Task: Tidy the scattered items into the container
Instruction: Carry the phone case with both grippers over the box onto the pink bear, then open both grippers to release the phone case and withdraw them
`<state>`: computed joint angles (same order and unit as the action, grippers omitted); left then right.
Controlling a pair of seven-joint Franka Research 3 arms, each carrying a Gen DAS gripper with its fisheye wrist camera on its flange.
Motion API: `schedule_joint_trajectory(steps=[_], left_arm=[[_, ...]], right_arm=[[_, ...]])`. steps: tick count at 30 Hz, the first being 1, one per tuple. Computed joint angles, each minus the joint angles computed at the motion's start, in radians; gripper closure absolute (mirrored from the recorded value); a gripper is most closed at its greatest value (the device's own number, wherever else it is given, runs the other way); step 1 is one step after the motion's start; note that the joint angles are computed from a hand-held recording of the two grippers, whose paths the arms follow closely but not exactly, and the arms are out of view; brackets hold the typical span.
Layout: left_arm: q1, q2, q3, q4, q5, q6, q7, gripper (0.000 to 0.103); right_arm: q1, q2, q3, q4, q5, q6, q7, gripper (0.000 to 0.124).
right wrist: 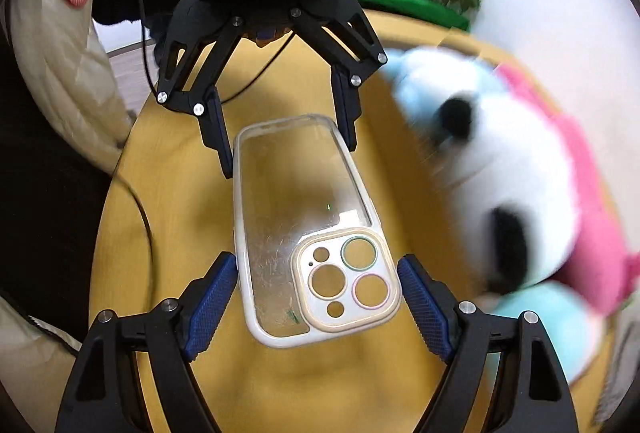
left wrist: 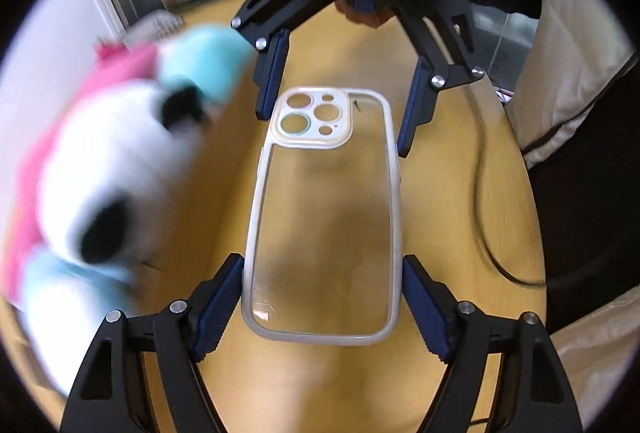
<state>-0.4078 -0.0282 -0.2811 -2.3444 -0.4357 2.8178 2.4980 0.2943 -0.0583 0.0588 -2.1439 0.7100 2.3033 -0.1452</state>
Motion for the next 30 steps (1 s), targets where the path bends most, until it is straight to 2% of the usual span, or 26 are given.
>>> schedule_joint_trajectory(steps=[3,4,6,10,13,14,16,18,20,24,27,30], left_arm=[[0.025,-0.003,0.018,0.072,0.112,-0.032,-0.022,0.025],[0.038,0.006,0.027,0.110,0.145,-0.050,-0.020,0.025],[0.076,0.051,0.048,0.202,0.177,-0.100,0.016,0.025],[0.157,0.190,0.048,0.387,0.214,-0.154,0.063,0.024],[0.227,0.338,0.042,0.570,0.250,-0.211,0.076,0.023],[0.270,0.359,0.039,0.588,0.234,-0.239,0.119,0.022],[0.294,0.451,0.042,0.686,0.275,-0.284,0.096,0.022],[0.310,0.532,0.039,0.775,0.311,-0.328,0.068,0.021],[0.337,0.579,0.012,0.819,0.307,-0.360,0.056,0.021],[0.362,0.626,-0.011,0.862,0.314,-0.345,0.047,0.020],[0.362,0.588,-0.008,0.807,0.337,-0.305,0.000,0.020],[0.365,0.533,-0.015,0.728,0.336,-0.258,-0.059,0.020]], right_arm=[[0.007,0.048,0.010,0.116,0.013,0.024,0.011,0.039],[0.022,0.056,0.029,0.131,0.010,0.062,0.035,0.039],[0.019,0.087,0.026,0.206,-0.002,0.069,0.048,0.039],[0.004,0.294,0.033,0.497,-0.105,0.046,0.147,0.039],[0.014,0.465,0.013,0.737,-0.194,-0.021,0.249,0.039],[-0.006,0.527,0.040,0.824,-0.241,-0.041,0.294,0.039],[-0.016,0.641,0.036,0.985,-0.293,-0.115,0.350,0.039],[-0.018,0.721,0.035,1.083,-0.336,-0.158,0.394,0.039],[-0.011,0.818,0.034,1.207,-0.380,-0.202,0.441,0.039],[-0.027,0.858,0.056,1.261,-0.381,-0.228,0.474,0.038],[-0.012,0.896,0.041,1.324,-0.412,-0.234,0.536,0.033],[-0.014,0.839,0.040,1.234,-0.412,-0.177,0.589,0.025]])
